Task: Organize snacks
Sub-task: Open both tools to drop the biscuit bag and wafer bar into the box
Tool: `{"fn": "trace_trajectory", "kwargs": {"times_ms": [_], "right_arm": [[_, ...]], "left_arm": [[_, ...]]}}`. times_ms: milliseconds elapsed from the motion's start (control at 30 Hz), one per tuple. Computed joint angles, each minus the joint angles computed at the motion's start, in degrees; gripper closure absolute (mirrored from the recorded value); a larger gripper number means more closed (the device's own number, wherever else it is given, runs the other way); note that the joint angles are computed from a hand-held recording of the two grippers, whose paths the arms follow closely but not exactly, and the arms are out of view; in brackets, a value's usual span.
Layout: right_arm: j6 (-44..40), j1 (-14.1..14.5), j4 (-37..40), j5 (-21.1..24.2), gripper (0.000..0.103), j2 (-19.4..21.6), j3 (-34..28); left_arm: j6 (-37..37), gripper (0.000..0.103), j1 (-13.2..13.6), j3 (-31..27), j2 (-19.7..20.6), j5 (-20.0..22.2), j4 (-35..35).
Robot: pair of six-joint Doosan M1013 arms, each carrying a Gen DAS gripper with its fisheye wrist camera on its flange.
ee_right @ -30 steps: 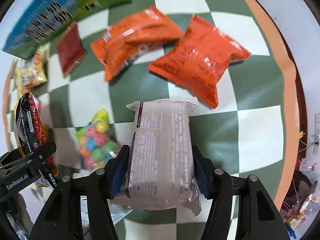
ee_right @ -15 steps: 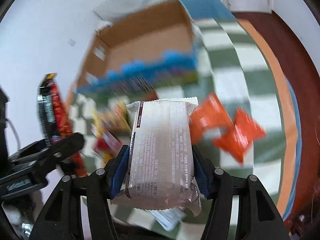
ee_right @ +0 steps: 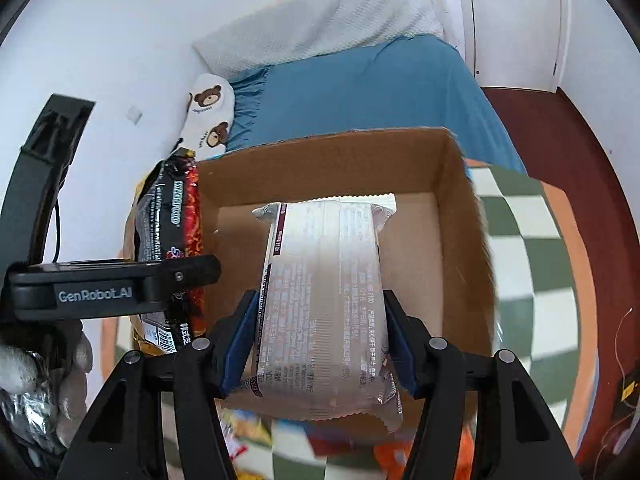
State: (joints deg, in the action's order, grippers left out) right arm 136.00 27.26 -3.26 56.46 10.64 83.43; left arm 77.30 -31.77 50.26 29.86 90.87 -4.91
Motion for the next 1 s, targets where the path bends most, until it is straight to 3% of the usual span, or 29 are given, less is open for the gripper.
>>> {"fn": "trace_trajectory", "kwargs": {"times_ms": [233,267,300,367,433,600,833,1000], "right_arm": [[-2.74,-1.99,1.69,-0.91,0.039,5.74,-2.87],[-3.44,-2.38,2.62,0.23,0.036,6.85,-3.63],[-4.27,-2.59,3.77,1.37,0.02,7.9,-4.18],[-5.98,-3.08,5.63,2.57,0.006,9.11,-4.85],[-5.89,-2.99,5.16,2.75,0.006,9.28,-4.85],[-3.54,-2.38,2.16,3.81,0.006,8.75,-5.05],[1.24,-0.62,-0.67,6.97,0.005,6.85,-4.5],[5.09,2.29,-6.34,7.38,0.006,4.12,-2.36]], "left_arm": [[0.14,0.015,1.14,-4.87,5.7,4.3,-0.64],[0.27,0.015,1.28,-5.0,6.22,4.5,-0.91],[0.45,0.014,1.29,-4.88,6.46,4.48,-0.7],[0.47,0.014,1.38,-4.65,6.75,4.65,-0.65],[0.43,0.014,1.66,-4.0,6.5,3.93,-1.21],[0.99,0.013,1.72,-1.34,3.87,-0.43,-0.64],[0.79,0.013,0.0,5.96,-3.45,-7.17,3.57],[-1.19,0.013,-0.81,11.44,-8.4,-12.63,6.66]]}}
